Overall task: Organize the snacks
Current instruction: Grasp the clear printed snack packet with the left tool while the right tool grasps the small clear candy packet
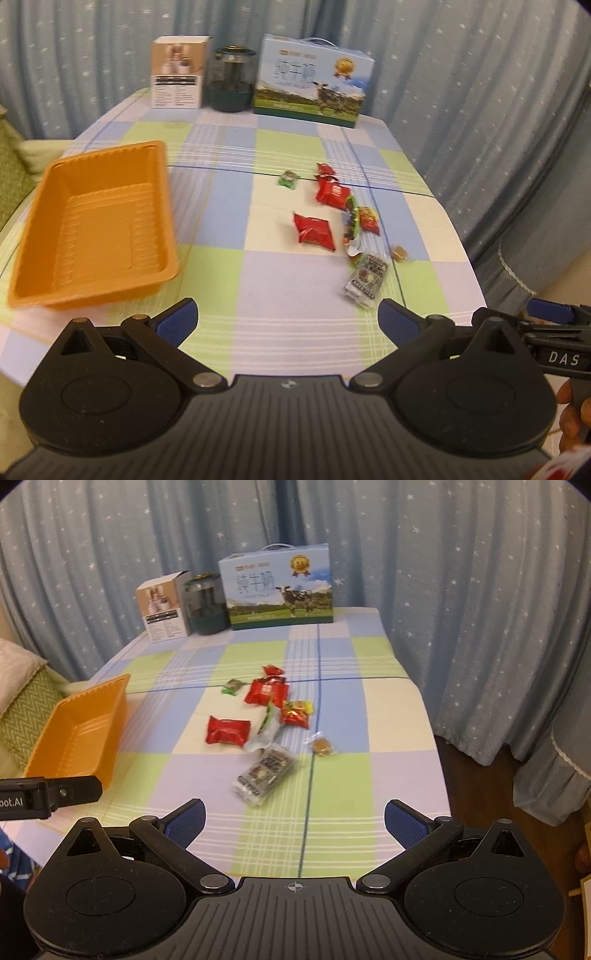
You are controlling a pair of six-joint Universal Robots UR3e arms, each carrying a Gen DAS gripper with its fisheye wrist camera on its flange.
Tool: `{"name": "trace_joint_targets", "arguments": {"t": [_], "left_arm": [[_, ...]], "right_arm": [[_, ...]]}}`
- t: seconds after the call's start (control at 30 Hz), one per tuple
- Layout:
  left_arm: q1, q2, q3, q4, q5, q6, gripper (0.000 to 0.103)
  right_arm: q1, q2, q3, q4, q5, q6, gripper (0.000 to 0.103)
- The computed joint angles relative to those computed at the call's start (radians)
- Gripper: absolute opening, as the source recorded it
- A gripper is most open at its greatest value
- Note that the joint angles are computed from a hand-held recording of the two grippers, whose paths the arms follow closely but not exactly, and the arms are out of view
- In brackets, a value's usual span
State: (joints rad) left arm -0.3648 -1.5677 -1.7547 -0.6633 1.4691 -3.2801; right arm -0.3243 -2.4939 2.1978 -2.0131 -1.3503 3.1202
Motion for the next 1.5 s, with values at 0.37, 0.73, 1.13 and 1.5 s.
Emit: {"name": "trace_joint_targets", "arguments": {"t": [0.37,0.73,1.13,1.5], "left_arm": [[-0.022,-0.358,0.230,0.117,-0.141,0.188,0.093],[-0.080,-0.675,0.489,0.132,-0.201,0.343,0.069],[-0.094,-0.799,0.611,0.072,-0.203,0.414,0.037],[0.019,-0.556,0.249,0.176,-0.186,0.422,0.035]], "right_arm": [[-0.221,-0.041,0.151,-0.083,0.129,-0.145,0.102],[-0.276,0.147,0.271,-0.369,0.155,-0.163,0.085],[-0.237,0.448,0.297,-0.660,0.156,-0.180,0.085],[-0.108,0.895,0.145,-0.959,0.153,-0.291,0.059]]}}
